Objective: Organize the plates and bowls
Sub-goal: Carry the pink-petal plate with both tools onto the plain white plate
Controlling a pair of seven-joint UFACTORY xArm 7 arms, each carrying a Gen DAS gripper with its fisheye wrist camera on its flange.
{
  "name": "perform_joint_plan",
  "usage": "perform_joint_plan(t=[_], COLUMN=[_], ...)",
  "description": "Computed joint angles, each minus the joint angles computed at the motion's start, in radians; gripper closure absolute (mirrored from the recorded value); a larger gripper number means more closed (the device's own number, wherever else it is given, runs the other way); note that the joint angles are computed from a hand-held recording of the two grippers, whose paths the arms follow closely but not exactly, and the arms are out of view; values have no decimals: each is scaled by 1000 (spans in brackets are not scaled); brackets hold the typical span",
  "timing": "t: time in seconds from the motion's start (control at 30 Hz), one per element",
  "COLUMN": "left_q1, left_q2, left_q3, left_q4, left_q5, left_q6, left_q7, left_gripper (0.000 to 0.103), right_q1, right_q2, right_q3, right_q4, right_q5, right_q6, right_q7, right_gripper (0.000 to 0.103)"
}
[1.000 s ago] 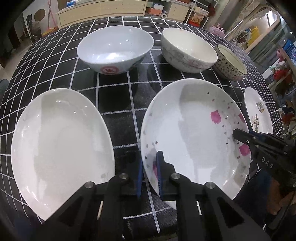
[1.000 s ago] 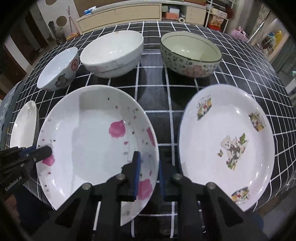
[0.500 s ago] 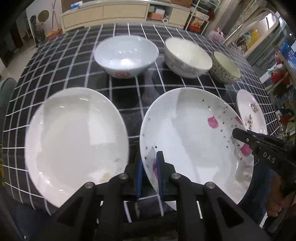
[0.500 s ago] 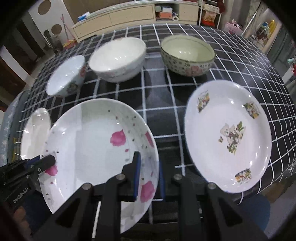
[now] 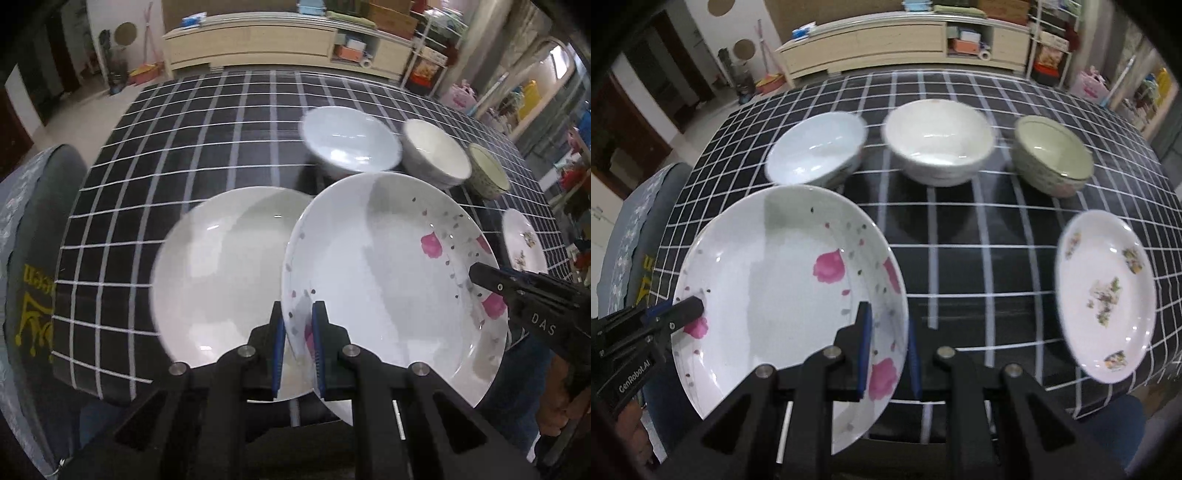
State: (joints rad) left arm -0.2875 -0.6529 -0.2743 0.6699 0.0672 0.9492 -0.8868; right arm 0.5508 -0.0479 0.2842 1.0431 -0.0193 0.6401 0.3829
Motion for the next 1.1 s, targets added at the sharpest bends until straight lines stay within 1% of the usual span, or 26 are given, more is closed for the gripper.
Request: perform_joint_plan(t=[0.23, 0.33, 0.43, 0.53, 0.67, 0.8, 0.93, 1.1], left_q1=[14, 26, 34, 45, 57, 72, 86, 100], left_q2=[-114, -156, -191, -215, -232, -248, -236, -216], left_q3=[26, 30, 42, 54, 61, 81, 77, 93], left_q4=[-84, -112, -137, -160, -181, -211, -211, -220], left_q5=[-14, -12, -21, -27, -35, -46, -34, -39], left_q6=[56, 86, 96, 101, 107, 96, 80, 42], left_q7=[-8, -2, 3, 15, 29, 44, 67, 86], left_gripper=[92, 92, 91, 90, 90, 90, 90, 90], right_q1=[46, 74, 98, 106, 131, 148, 166, 169], right_q2=[105, 141, 169, 206, 253, 276, 299, 321], right_q3=[21, 22, 18, 15, 7, 2, -8, -16], right_q4=[90, 127, 164, 207, 252, 270, 297, 327], right_q5=[-34, -80, -128, -106, -117, -125, -153, -158], right_q6=[22, 25, 28, 42, 59, 65, 80, 95], right_q7=[23, 33, 47, 35, 46, 50, 65, 58], right_gripper=[81, 81, 81, 81, 81, 81, 81, 81])
